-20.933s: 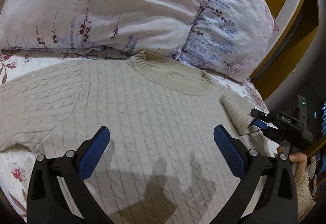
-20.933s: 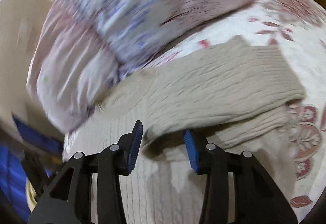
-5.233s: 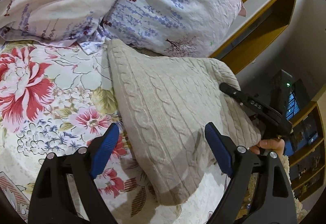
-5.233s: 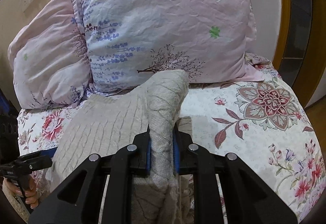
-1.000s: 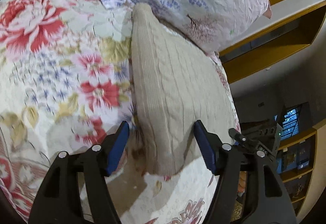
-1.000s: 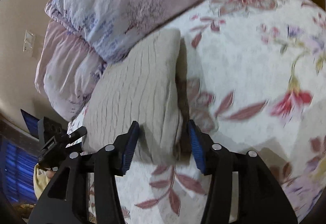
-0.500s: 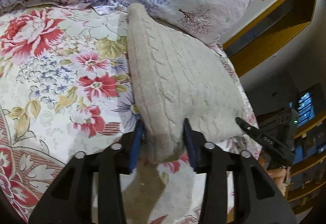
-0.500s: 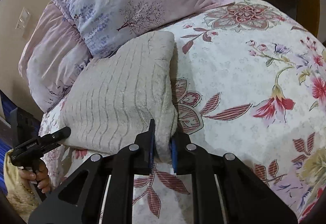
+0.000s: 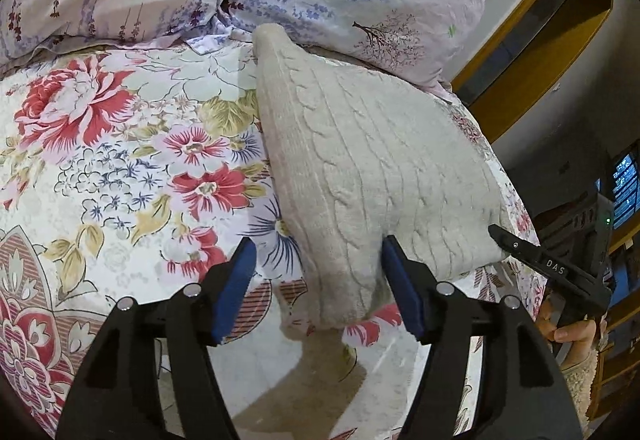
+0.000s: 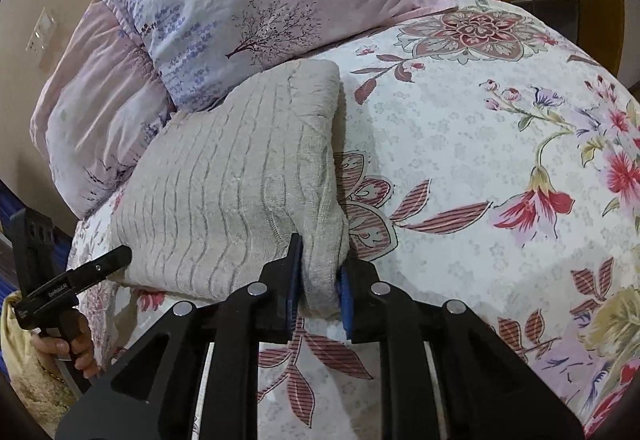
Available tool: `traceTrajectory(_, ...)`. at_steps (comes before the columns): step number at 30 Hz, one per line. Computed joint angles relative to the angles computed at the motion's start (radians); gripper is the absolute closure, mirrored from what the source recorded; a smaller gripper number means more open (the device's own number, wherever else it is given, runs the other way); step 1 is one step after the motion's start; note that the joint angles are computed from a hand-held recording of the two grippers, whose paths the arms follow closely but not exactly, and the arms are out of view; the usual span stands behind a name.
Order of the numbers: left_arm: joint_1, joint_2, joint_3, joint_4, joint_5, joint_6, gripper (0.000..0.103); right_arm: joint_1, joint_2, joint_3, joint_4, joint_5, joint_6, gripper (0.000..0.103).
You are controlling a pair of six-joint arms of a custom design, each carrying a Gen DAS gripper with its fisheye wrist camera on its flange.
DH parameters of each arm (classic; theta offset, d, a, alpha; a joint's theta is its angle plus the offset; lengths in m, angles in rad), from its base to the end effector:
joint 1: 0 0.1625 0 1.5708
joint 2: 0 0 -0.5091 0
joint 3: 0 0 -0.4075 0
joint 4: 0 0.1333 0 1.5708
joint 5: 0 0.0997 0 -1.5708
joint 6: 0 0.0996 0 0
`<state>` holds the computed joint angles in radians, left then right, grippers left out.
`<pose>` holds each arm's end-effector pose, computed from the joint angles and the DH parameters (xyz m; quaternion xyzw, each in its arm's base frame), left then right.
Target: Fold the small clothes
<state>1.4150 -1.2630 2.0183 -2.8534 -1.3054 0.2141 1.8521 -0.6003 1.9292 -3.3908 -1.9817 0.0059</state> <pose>0.0667 -0.6031 0.3354 0.1421 0.9470 -0.2545 0.1352 0.2699 -0.5972 0.0209 0.0812 -0.9474 0.2638 0.1618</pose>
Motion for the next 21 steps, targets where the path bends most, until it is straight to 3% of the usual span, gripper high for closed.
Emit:
traceTrajectory(5, -0.003, -0.002, 0.0, 0.007, 0.011, -0.004, 0.037, -0.007, -0.013, 0.002, 0.025, 0.018, 0.017, 0.086)
traceTrajectory(9, -0.003, -0.01, -0.006, 0.035, 0.014, -0.009, 0.032, 0.006, -0.027, -0.002, 0.049, -0.025, 0.028, 0.069)
traceTrajectory(15, 0.001, -0.023, -0.028, 0.073, 0.001, -0.026, 0.025, 0.014, -0.043, -0.022, 0.027, -0.088, 0.052, 0.064)
traceTrajectory(17, 0.009, -0.026, -0.051, 0.107, -0.036, -0.042, 0.017, 0.009, -0.046, -0.037, 0.029, -0.06, 0.068, 0.058)
traceTrajectory(19, 0.026, -0.024, -0.084, 0.137, -0.097, -0.082, 0.017, -0.001, -0.048, -0.05, 0.025, 0.002, 0.078, 0.044)
traceTrajectory(21, 0.042, -0.014, -0.119, 0.155, -0.158, -0.103, 0.017, -0.011, -0.048, -0.067, 0.034, 0.064, 0.086, 0.039)
